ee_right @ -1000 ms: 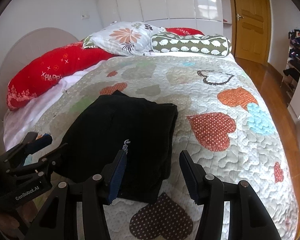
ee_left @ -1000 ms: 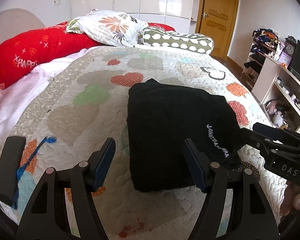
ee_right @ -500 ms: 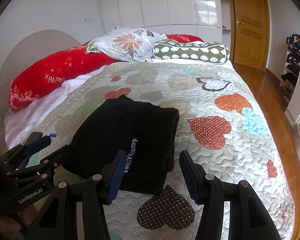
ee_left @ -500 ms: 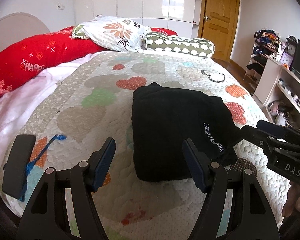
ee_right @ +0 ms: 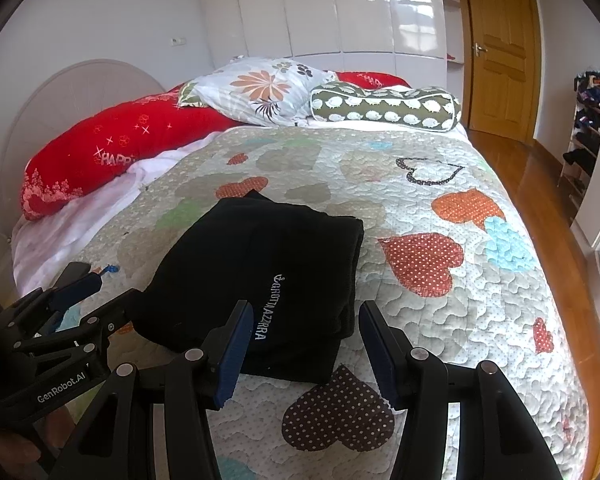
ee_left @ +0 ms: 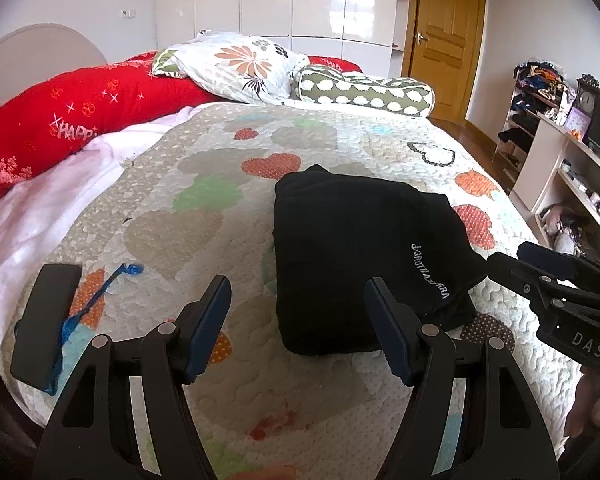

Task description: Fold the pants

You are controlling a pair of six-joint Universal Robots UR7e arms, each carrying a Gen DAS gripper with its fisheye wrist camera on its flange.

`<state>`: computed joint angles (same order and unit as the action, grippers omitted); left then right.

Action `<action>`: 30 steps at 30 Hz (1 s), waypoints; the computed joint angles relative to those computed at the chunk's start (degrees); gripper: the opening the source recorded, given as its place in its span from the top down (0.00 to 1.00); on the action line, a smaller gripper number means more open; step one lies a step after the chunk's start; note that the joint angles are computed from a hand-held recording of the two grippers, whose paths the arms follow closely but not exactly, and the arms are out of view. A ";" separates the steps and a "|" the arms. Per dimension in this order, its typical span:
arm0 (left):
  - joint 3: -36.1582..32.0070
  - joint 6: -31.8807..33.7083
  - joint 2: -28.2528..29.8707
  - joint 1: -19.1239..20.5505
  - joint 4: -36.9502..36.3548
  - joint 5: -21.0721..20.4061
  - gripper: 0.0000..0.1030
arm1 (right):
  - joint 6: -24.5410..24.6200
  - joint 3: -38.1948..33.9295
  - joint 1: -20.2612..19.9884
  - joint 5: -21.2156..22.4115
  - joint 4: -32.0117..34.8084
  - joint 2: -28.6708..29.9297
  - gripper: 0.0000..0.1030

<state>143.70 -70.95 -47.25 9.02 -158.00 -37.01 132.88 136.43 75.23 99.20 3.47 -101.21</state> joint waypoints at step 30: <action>-1.01 -0.86 1.04 -2.57 0.66 -1.25 0.32 | -2.20 1.91 -4.88 -3.18 2.97 -4.96 0.48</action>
